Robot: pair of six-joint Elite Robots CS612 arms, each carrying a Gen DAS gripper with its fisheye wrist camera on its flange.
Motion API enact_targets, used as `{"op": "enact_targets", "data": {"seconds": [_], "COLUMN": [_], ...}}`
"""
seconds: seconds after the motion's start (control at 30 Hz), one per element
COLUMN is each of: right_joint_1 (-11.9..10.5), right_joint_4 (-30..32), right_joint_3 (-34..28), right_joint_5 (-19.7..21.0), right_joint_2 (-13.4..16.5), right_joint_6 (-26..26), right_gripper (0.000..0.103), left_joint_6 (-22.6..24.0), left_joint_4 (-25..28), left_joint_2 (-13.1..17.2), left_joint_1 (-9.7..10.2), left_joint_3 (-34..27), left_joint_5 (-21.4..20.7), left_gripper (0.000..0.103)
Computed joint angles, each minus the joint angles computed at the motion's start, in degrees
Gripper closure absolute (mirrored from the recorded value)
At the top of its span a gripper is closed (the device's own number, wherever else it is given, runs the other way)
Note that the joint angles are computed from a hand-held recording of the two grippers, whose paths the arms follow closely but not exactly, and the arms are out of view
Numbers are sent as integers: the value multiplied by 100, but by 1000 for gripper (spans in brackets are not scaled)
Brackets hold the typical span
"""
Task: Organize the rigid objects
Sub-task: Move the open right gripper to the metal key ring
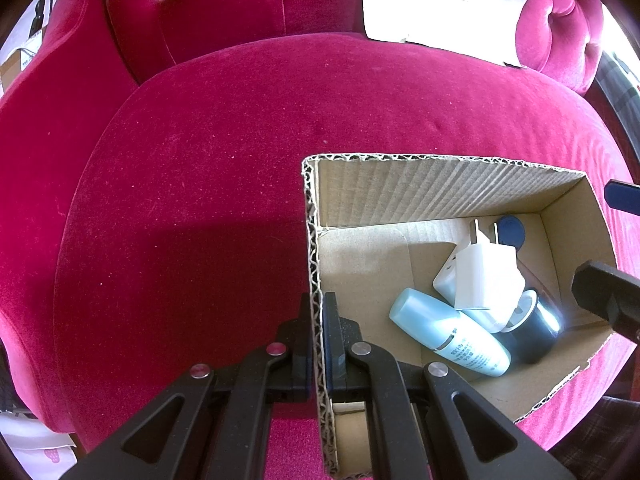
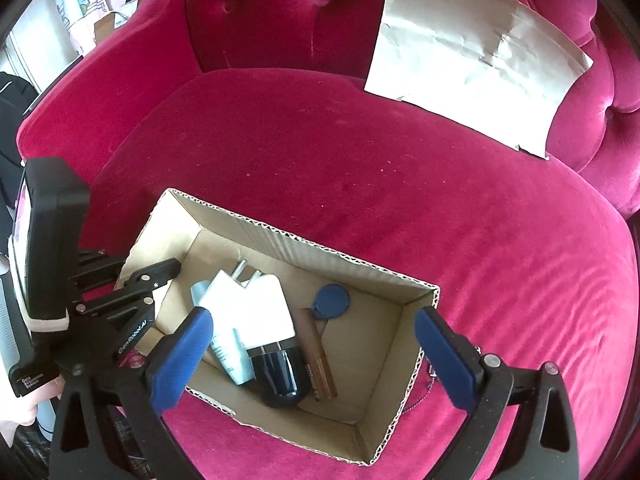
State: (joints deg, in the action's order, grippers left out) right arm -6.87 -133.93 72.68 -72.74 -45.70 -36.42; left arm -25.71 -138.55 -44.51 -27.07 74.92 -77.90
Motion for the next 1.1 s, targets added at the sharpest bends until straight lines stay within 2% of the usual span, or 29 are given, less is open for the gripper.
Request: {"op": "enact_targets", "data": {"seconds": [0.3, 0.7, 1.1], "right_joint_1": [-62, -260, -467], "right_joint_4": [-126, -348, -534], "right_joint_3": [37, -16, -152], "right_joint_5": [46, 113, -66], "right_joint_2": [-29, -14, 87], "right_joint_6": [56, 266, 523], "right_gripper": [0, 0, 0], "left_joint_6": [-17, -12, -22], "left_joint_4": [15, 51, 59], "left_joint_2": [10, 13, 12], "left_joint_1": [-9, -28, -34], "left_joint_3": [-14, -36, -37], "left_joint_5": [24, 57, 58], "left_gripper": [100, 100, 100]}}
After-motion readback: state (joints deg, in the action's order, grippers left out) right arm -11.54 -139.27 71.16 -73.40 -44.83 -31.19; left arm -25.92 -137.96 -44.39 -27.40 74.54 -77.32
